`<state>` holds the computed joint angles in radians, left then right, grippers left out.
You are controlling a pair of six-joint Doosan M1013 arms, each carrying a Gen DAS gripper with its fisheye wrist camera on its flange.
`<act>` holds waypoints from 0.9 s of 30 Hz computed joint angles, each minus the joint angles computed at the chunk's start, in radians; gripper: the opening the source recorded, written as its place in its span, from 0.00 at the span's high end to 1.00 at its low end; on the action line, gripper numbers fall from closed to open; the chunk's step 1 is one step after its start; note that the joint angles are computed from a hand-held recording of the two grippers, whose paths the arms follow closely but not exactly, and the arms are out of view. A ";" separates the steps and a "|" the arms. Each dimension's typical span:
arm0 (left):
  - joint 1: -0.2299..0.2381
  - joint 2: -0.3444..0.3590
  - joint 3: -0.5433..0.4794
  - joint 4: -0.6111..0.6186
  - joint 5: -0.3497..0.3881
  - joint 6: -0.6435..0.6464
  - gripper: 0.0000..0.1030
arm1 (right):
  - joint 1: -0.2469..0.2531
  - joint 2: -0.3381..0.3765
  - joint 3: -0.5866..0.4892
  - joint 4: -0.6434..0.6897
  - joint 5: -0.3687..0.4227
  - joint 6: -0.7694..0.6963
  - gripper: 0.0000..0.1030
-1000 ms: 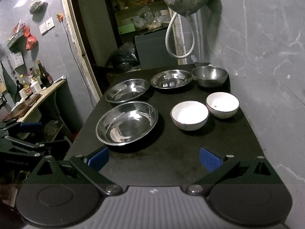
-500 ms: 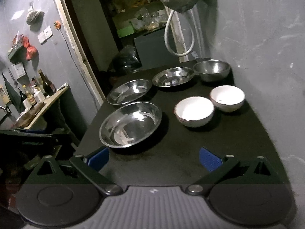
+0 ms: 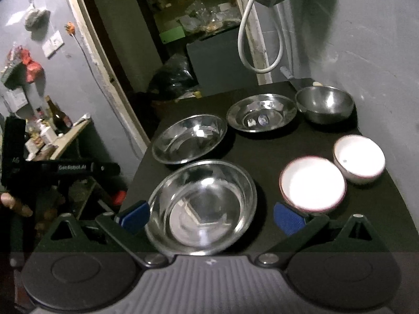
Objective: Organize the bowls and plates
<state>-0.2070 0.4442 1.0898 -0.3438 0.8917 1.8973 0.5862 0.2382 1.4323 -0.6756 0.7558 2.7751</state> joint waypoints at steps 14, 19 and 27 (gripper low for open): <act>-0.006 0.249 -0.341 -0.136 0.105 0.066 0.01 | -0.044 0.193 -0.263 0.018 0.173 -0.120 0.00; -0.012 0.283 -0.392 -0.136 0.116 0.046 0.01 | -0.066 0.249 -0.320 0.033 0.185 -0.128 0.14; -0.003 0.331 -0.465 -0.164 0.201 0.027 0.16 | -0.106 0.291 -0.375 0.118 0.178 -0.146 0.30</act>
